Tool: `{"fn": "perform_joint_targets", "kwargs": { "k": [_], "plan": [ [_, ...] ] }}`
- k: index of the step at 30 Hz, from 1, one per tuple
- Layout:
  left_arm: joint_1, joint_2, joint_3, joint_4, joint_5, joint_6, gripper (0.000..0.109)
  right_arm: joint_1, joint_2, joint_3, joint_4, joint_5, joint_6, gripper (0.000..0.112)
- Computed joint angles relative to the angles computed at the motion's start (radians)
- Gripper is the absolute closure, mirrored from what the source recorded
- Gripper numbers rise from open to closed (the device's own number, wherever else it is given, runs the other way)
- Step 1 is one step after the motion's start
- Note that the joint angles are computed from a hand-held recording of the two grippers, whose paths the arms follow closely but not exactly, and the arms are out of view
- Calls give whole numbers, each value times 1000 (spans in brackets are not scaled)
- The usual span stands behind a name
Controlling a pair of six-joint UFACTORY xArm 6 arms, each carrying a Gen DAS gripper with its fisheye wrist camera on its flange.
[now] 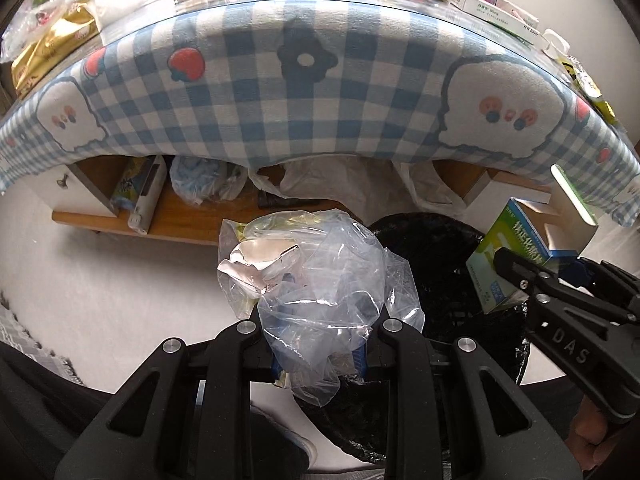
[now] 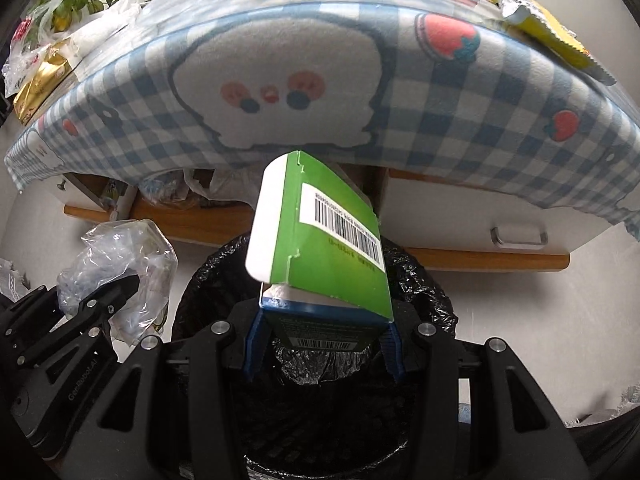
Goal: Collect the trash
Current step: 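Open the right tool to drop the green box while the left tool releases the plastic bag into the bin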
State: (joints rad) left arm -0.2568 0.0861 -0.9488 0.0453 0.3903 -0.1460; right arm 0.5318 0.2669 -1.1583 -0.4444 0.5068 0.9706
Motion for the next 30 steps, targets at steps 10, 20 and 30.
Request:
{"fn": "perform_joint_targets", "kwargs": {
  "k": [10,20,30],
  "plan": [
    [-20,22,-15,-37,-1,32,84,-12,-11,23,-72,13,86,33],
    [-87,49,-42,-38,21,28,84,-68,-148,162,-133,33,155,17],
    [-141,76,-75,-10,50,8,83,-100,-248,233,-130,69,136,17]
  ]
}}
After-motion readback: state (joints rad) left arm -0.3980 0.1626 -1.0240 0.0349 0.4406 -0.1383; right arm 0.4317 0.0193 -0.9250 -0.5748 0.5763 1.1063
